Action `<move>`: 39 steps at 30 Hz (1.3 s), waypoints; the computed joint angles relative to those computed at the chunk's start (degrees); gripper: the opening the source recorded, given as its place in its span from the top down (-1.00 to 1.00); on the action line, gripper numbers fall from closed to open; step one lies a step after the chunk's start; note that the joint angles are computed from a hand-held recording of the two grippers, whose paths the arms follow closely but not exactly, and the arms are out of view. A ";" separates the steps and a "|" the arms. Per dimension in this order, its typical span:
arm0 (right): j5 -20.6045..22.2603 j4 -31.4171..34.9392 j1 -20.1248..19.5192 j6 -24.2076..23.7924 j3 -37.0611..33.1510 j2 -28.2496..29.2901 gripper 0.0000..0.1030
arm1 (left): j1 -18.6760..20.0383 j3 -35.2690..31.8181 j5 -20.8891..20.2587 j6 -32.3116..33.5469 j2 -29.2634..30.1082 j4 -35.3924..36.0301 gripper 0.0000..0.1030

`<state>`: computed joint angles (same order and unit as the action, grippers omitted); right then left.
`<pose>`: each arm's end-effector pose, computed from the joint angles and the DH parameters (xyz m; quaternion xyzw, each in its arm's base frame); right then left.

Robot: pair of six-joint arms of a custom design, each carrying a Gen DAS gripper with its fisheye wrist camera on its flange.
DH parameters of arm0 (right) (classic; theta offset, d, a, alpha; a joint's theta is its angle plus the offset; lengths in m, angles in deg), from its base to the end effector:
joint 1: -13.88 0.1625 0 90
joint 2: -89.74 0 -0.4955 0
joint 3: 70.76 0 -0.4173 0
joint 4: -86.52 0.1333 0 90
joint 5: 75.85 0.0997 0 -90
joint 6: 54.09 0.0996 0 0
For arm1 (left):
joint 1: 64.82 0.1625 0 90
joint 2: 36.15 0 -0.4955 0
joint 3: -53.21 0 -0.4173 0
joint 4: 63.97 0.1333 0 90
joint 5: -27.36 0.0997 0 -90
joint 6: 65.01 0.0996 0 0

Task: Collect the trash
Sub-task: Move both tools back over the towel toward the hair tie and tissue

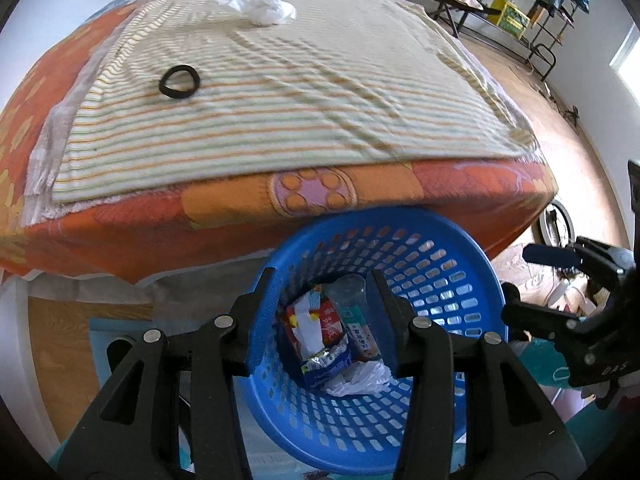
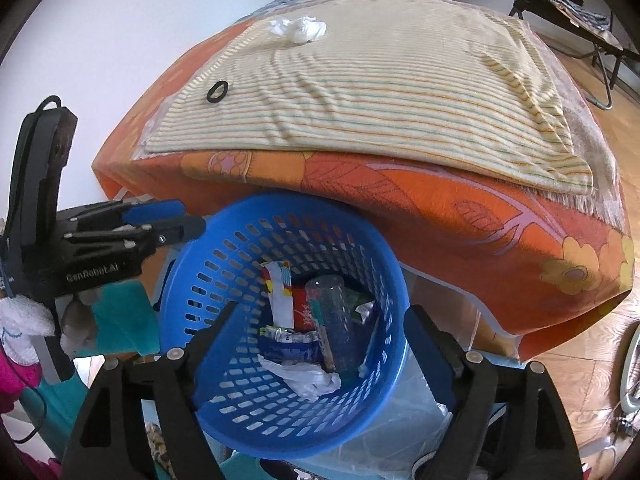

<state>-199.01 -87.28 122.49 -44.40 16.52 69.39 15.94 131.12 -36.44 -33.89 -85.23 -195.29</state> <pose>0.3133 -0.6835 -0.1000 0.0320 -0.9484 0.2053 0.2393 0.0454 -0.8248 0.2700 0.3109 0.9173 -0.0613 0.2413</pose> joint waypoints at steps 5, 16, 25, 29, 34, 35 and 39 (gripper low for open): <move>0.13 2.38 -0.06 0.91 -1.58 0.35 -0.69 | 0.31 -4.24 -0.65 -2.37 1.25 2.17 0.11; -6.78 3.30 1.62 -2.96 -7.52 2.39 -0.94 | 0.28 -15.23 0.34 -1.63 5.26 5.32 0.11; -11.34 5.68 1.48 -3.69 -11.94 3.37 -0.83 | 0.63 -25.04 0.10 -2.01 9.36 8.12 0.11; -9.24 6.42 0.71 -3.14 -12.90 3.09 -0.61 | 0.60 -26.80 -0.65 -1.92 10.22 8.42 0.11; -7.26 8.76 0.34 -2.95 -15.39 3.61 -0.61 | 0.24 -27.97 -0.41 0.40 11.06 8.14 0.11; -7.44 9.10 0.42 -3.41 -16.00 3.87 -0.61 | 0.24 -28.04 -0.45 0.41 11.06 8.24 0.11; -8.60 9.21 0.89 -5.82 -18.92 5.25 -0.62 | 0.11 -29.21 -0.54 1.16 11.66 8.55 0.11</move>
